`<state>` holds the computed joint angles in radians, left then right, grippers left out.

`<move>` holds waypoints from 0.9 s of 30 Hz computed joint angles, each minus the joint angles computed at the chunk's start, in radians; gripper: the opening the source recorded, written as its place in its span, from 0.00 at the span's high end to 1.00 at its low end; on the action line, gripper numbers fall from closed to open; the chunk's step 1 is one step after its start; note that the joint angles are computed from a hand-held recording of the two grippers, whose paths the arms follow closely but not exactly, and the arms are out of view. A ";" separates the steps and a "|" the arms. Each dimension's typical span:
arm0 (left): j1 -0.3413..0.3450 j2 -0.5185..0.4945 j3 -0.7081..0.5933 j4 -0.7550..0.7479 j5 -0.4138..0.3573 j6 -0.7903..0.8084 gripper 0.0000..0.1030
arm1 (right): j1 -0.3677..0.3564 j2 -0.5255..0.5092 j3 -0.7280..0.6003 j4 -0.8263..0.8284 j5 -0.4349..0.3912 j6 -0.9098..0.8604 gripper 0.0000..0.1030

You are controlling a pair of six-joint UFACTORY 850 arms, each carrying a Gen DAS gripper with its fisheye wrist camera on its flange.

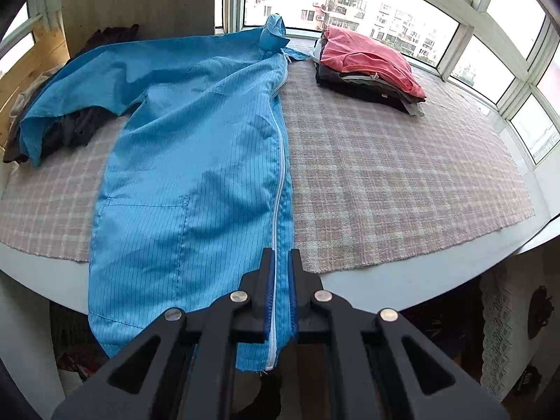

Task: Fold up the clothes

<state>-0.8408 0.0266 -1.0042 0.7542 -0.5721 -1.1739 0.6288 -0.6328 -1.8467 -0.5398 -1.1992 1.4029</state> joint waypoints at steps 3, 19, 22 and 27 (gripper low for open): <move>-0.006 0.034 0.031 0.006 0.007 0.001 0.78 | 0.024 -0.004 -0.025 0.008 0.019 0.002 0.92; 0.078 -0.230 -0.203 -0.281 0.164 0.426 0.78 | -0.038 0.089 0.146 0.042 0.173 -0.159 0.51; 0.069 -0.393 -0.369 -0.438 0.160 0.617 0.78 | -0.116 0.106 0.222 0.172 0.344 -0.242 0.51; 0.077 -0.626 -0.616 -0.712 0.129 0.880 0.78 | -0.175 -0.023 0.128 0.333 0.342 -0.517 0.51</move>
<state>-0.7633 -0.5995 -1.6204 0.0425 -0.4427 -0.2940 0.4534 -0.6561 -1.7191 -0.2072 -0.8572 0.8856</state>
